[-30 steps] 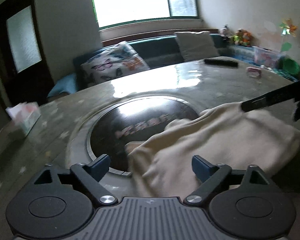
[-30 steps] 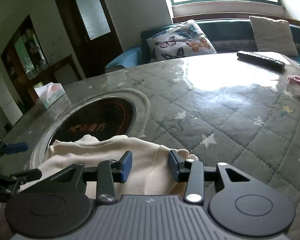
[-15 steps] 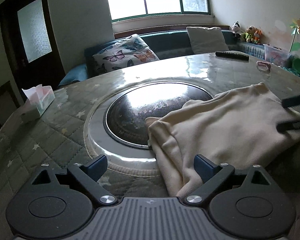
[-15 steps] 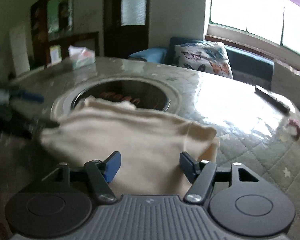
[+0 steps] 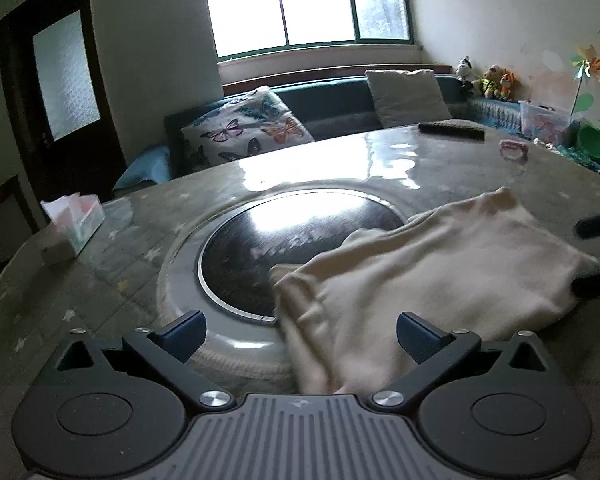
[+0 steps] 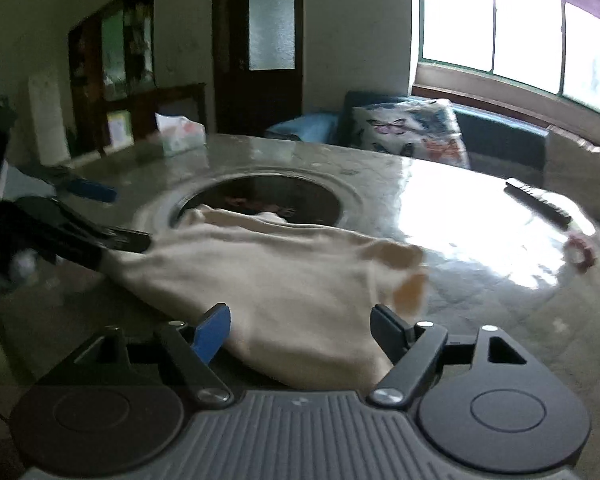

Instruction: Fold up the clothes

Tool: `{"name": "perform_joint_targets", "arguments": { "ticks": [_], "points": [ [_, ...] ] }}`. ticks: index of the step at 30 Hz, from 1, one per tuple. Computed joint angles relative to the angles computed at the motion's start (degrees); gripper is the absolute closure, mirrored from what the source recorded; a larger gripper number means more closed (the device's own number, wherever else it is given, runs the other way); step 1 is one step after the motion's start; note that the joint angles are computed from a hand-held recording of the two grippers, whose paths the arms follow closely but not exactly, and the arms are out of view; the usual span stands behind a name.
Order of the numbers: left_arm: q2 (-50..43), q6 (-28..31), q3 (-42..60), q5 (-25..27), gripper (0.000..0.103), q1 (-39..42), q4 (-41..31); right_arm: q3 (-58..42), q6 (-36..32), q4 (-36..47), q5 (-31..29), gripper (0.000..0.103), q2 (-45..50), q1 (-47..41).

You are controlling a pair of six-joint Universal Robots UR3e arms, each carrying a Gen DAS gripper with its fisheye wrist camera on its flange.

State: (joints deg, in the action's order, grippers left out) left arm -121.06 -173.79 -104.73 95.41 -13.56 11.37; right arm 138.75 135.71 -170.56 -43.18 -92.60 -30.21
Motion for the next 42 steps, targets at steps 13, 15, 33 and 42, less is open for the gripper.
{"name": "perform_joint_targets", "arguments": {
  "ticks": [13, 15, 33, 42],
  "points": [
    [-4.0, -2.9, 8.8, 0.4, 0.000, 1.7, -7.5, -3.4, -4.1, 8.8, -0.8, 0.017, 0.6, 0.1],
    [-5.4, -3.0, 11.5, 1.7, 0.000, 2.0, -9.0, -5.1, -2.9, 7.5, -0.4, 0.016, 1.6, 1.2],
    [-12.1, -1.9, 21.2, 1.5, 0.000, 5.7, -15.2, -24.6, 10.3, 2.5, -6.9, 0.015, 22.2, 8.6],
    [-17.0, -0.2, 31.7, 0.9, 0.000, 4.1, -20.0, -33.0, 13.5, 2.3, -7.2, 0.014, 27.1, 11.3]
  ]
}}
